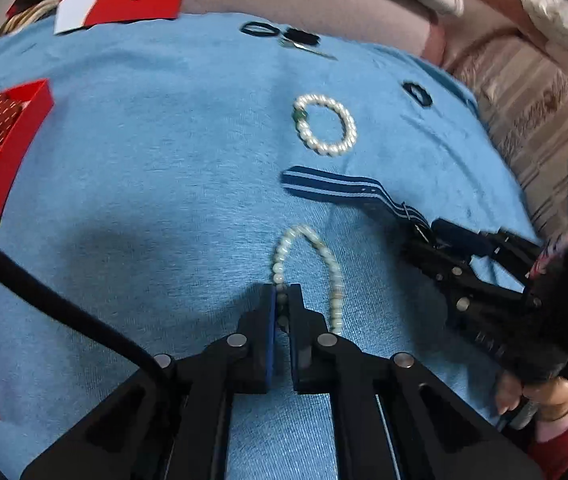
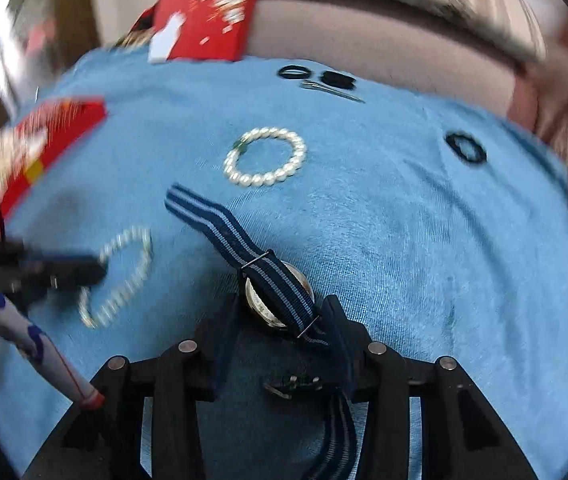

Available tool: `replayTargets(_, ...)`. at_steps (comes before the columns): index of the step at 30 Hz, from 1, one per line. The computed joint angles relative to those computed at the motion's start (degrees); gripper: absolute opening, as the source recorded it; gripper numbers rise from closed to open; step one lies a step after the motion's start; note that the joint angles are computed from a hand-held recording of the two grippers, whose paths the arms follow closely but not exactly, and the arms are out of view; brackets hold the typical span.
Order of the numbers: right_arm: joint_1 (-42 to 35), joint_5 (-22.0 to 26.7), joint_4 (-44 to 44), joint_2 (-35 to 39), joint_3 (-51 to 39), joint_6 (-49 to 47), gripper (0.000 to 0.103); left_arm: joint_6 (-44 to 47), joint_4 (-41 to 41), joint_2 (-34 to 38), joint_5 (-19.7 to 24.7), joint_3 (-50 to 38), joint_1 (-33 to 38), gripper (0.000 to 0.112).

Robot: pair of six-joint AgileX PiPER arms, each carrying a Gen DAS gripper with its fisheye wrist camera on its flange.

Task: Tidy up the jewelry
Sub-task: 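Grasp the pale pearl bracelet with the left tool while the right tool holds the watch, then carry the watch and pearl bracelet into the box and open both tools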

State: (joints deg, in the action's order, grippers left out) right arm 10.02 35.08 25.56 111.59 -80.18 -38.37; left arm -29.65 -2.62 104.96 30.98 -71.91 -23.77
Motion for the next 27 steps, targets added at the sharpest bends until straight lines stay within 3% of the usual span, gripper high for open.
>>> replayTargets(2, -5.3, 10.3, 11.2, 3.2, -5.8, -2.6, 0.045, -3.5, 3.7, -2.6, 0.3, 1.2, 0.4, 0.005)
replayTargets(4, -11.0, 21.8, 22.6, 8.1, -11.2, -2.0, 0.022, -4.3, 5.5, -5.0, 0.7, 2.1, 1.0, 0.005)
replayTargets(6, -14.9, 28.3, 28.6, 12.2, -15.2, 0.4, 0.022, -5.6, 7.6, -6.4, 1.6, 1.8, 1.1, 0.005)
replayTargets(8, -15.7, 25.6, 25.3, 12.5, -16.5, 5.5, 0.022, -7.7, 10.1, -6.8, 2.9, 0.8, 0.8, 0.005)
replayTargets(11, -12.6, 12.7, 9.3, 8.5, -12.9, 13.1, 0.021, -10.4, 13.5, -6.1, 5.0, -1.1, 0.8, 0.005)
replayTargets(14, -11.0, 8.1, 3.1, 6.0, -11.2, 17.5, 0.027, -10.3, 13.1, -5.5, 5.6, -1.8, 1.6, 0.005)
replayTargets(15, -10.4, 6.5, 2.4, 4.9, -10.1, 17.2, 0.031, -10.2, 12.9, -5.6, 5.6, -1.7, 1.7, 0.005)
replayTargets(17, -10.5, 5.9, 6.1, 3.7, -8.8, 13.6, 0.057, -9.5, 12.1, -5.8, 4.8, -1.0, 1.8, 0.005)
replayTargets(21, -9.9, 7.4, 13.3, 3.0, -7.4, 5.4, 0.064, -9.2, 11.0, -5.9, 2.9, 1.3, 2.1, 0.006)
replayTargets(23, -8.1, 6.6, 11.3, 3.0, -6.7, 6.3, 0.064, -9.0, 10.2, -5.6, 2.1, 2.4, 2.4, 0.018)
replayTargets(25, -6.1, 6.0, 8.4, 3.7, -7.0, 7.6, 0.064, -12.0, 12.3, -5.9, 0.3, 4.1, 2.1, 0.052)
replayTargets(27, -4.4, 4.2, 4.7, 3.6, -6.3, 9.4, 0.064, -14.4, 14.8, -5.9, -1.8, 5.3, 1.5, 0.061)
